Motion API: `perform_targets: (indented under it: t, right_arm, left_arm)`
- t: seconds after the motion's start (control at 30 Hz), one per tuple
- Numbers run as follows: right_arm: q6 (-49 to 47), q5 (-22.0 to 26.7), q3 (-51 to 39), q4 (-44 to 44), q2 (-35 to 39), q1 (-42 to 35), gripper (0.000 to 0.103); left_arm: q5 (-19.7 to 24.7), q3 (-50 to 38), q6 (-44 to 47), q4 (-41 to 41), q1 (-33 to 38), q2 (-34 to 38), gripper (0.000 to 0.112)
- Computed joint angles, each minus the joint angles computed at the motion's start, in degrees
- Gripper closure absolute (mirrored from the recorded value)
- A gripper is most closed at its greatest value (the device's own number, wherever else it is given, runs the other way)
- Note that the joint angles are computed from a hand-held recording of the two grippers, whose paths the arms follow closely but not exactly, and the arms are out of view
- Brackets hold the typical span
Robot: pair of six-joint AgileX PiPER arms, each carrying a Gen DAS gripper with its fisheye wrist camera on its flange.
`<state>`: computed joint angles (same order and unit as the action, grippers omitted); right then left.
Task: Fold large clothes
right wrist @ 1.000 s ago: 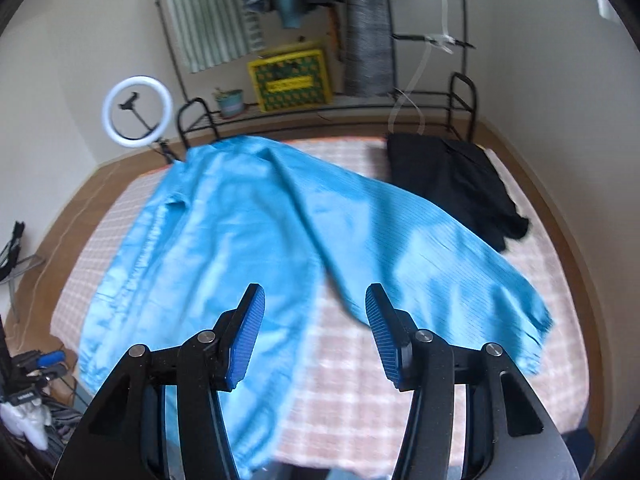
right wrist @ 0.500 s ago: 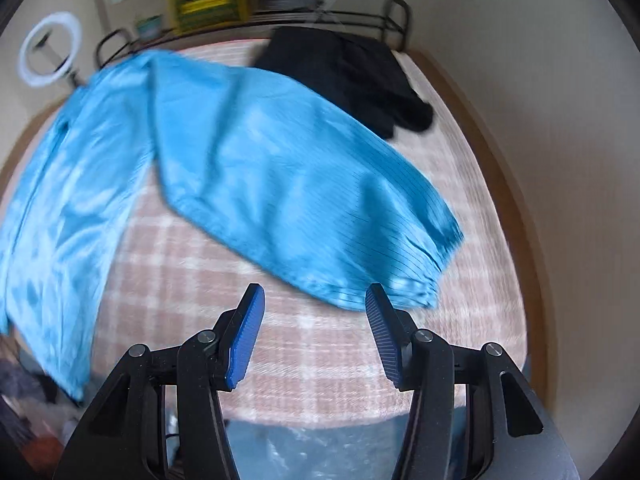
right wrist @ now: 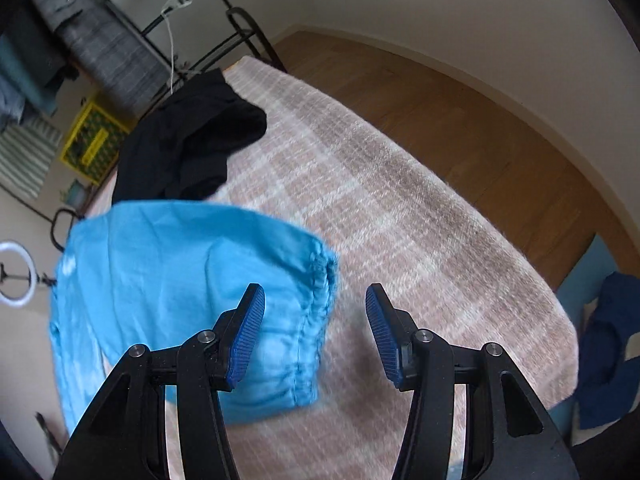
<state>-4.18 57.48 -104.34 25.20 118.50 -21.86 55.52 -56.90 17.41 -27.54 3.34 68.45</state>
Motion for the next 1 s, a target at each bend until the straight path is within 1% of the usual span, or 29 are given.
perform_targets:
  t: [0.1,0.2,0.3,0.33,0.37,0.4,0.43,0.57,0.67,0.87,1.0]
  right_arm:
    - [0.78,1.05,-3.12,3.35,3.13,-1.22,0.051]
    - [2.98,1.48,-6.33,2.19,5.90,-0.67,0.051]
    - [2.13,-0.63,-7.39,1.92,6.97,0.34,0.049]
    - [2.31,-1.41,-7.54,1.03,7.14,0.97,0.056]
    - [2.60,-2.23,-7.63,-0.45,7.13,1.88,0.069]
    - [2.24,-1.26,-9.03,-1.02,7.79,2.64,0.098]
    - [1.84,0.52,-10.65,-0.86,8.52,3.15,0.097]
    - [-3.33,-0.83,-7.65,1.03,3.38,6.82,0.098]
    - [-6.91,-0.08,-6.26,2.75,-2.07,10.97,0.098]
    - [-9.63,2.66,-5.64,4.68,-11.08,21.87,0.098]
    - [-11.55,3.27,-2.17,7.25,-15.97,30.48,0.098]
  left_arm:
    - [-0.47,-0.16,-0.82,1.14,-1.54,0.19,0.075]
    - [-0.80,-0.24,-1.48,1.82,-2.21,0.70,0.075]
    - [-1.07,-0.18,-2.06,2.19,-2.20,1.48,0.075]
    - [-1.19,-0.18,-2.27,2.35,-2.09,1.80,0.075]
    - [-1.25,-0.23,-2.45,2.49,-1.99,2.06,0.075]
    - [-1.30,-0.31,-2.58,2.55,-1.79,2.34,0.075]
    - [-1.32,-0.42,-2.45,2.33,-1.50,2.59,0.075]
    - [-1.83,-0.56,-0.97,0.62,0.27,3.37,0.075]
    - [-2.02,-0.59,0.81,-1.42,2.17,4.03,0.075]
    - [-2.20,-0.35,4.39,-5.44,5.31,4.49,0.075]
    - [-0.90,0.42,7.74,-9.65,9.00,4.19,0.075]
